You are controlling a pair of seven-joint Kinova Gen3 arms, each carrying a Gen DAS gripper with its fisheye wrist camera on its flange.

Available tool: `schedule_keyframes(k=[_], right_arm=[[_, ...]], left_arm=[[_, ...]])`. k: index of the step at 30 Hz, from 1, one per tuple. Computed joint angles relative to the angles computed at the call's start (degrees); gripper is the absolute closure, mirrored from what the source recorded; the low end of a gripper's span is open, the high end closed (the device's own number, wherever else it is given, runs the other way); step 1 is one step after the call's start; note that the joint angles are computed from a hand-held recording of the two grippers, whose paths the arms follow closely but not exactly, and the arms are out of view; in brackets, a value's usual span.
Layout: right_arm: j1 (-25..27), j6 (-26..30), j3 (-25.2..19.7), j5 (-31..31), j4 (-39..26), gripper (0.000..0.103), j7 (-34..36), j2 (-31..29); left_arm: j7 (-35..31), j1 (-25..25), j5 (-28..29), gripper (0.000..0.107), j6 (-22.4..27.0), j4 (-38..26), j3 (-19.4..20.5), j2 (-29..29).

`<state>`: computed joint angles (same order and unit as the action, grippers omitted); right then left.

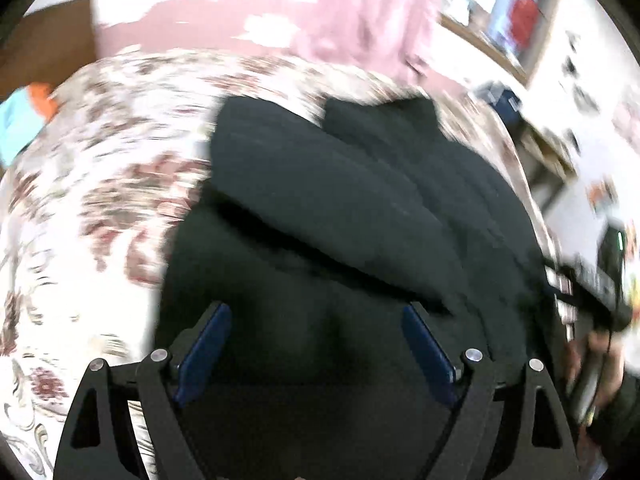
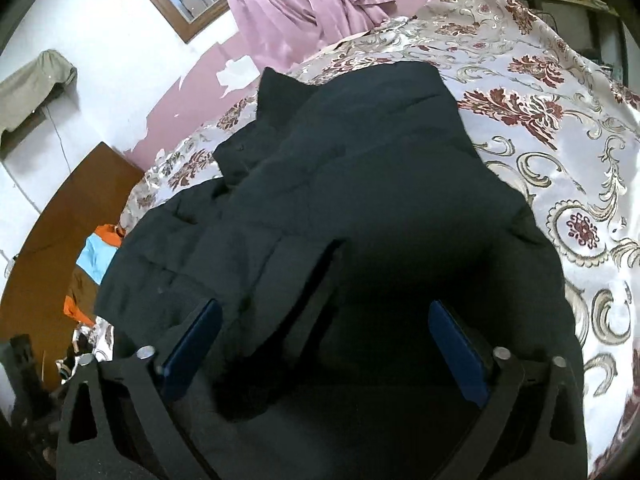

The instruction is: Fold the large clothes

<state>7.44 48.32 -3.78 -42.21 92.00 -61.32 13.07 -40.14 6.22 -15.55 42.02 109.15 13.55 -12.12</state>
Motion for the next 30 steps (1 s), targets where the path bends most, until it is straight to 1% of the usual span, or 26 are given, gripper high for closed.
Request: schedule_keyframes(k=[2,3,4,5,6,7,8,9,10,11,12,13,14,15,17,22,24,26,28,30], right_arm=[[-0.7,0.9,0.0,0.7,-0.3,0.016,-1.6,-0.3],[-1.1,0.9,0.0,1.1,-0.2,0.020,-2.4,-0.5],[-1.5,0.8,0.0,1.4,0.0,0.022,-3.1,-0.7],[-1.7,1.5,0.0,1.4,-0.5,0.026,-4.0,-0.5],[-2.0,1.9,0.0,1.7,-0.7,0.036,-4.8,-0.4],[-2.5,2.3,0.1,2.4,-1.0,0.043,-6.0,-0.2],[-3.3,2.5,0.2,3.8,-1.4,0.057,-7.8,-0.2],[-4.3,2.3,0.8,5.2,-1.5,0.063,-9.5,-0.2],[-4.2,1.8,0.4,5.9,-1.1,0.065,-10.3,-0.5],[-4.4,1.1,0.1,6.8,-0.8,0.073,-11.0,-1.1],[-5.4,0.3,0.9,7.8,-0.3,0.086,-10.9,-1.8],[-5.4,-0.3,0.9,7.9,-0.1,0.091,-10.0,-2.6],[-4.4,-0.2,0.1,7.1,-0.2,0.094,-8.6,-2.8],[-4.2,-0.2,0.0,6.7,-0.2,0.097,-7.4,-3.4],[-4.7,-1.6,0.1,7.5,-0.1,0.098,-5.7,-4.8],[-6.2,-7.1,1.2,9.9,-0.4,0.099,-1.8,-8.7],[-6.5,-8.2,1.9,10.7,-1.6,0.099,-1.3,-9.1],[-6.4,-8.3,2.6,11.7,-3.4,0.099,-1.3,-8.9],[-6.6,-8.0,3.2,14.1,-5.7,0.099,-3.6,-7.8],[-6.6,-7.9,3.2,15.9,-7.3,0.099,-5.2,-6.8]], left_arm=[[2.4,-2.1,-0.8,0.019,-1.3,1.9,-0.4,-1.9],[2.5,-3.1,-0.2,0.017,-2.0,2.7,-1.4,-2.7],[1.7,-3.0,0.7,0.016,-2.0,2.8,-2.8,-3.0],[0.0,-2.6,2.2,0.015,-1.8,2.8,-4.8,-3.3],[-2.0,-3.1,3.6,0.013,-2.1,2.7,-5.8,-3.1],[-3.1,-3.4,4.2,0.012,-1.7,2.5,-6.0,-3.2],[-3.7,-3.9,4.4,0.010,-1.2,2.5,-5.9,-3.5],[-4.8,-4.3,4.8,0.009,-1.5,2.7,-6.3,-3.7],[-5.2,-4.9,4.6,0.009,-1.4,2.8,-5.9,-3.9],[-5.7,-5.3,4.6,0.008,-1.5,2.9,-5.8,-4.1],[-5.5,-6.0,4.2,0.007,-1.6,3.0,-5.2,-4.3],[-5.7,-6.4,4.1,0.007,-1.8,3.4,-5.1,-4.6],[-5.4,-7.1,3.7,0.006,-2.0,3.4,-4.5,-4.7],[-5.9,-7.2,4.1,0.005,-1.9,3.4,-4.9,-5.0],[-7.0,-7.4,4.8,0.005,-1.7,3.0,-5.4,-4.9],[-6.5,-8.3,4.4,0.005,-0.8,1.0,-4.4,-3.0],[-5.8,-8.4,3.6,0.005,-0.7,0.4,-3.8,-2.4],[-5.1,-8.3,3.3,0.005,-2.4,0.8,-3.9,-2.5],[-4.2,-8.4,3.6,0.005,-4.1,1.5,-4.1,-2.7],[-2.0,-9.5,2.2,0.005,-5.5,2.1,-2.9,-2.5]])
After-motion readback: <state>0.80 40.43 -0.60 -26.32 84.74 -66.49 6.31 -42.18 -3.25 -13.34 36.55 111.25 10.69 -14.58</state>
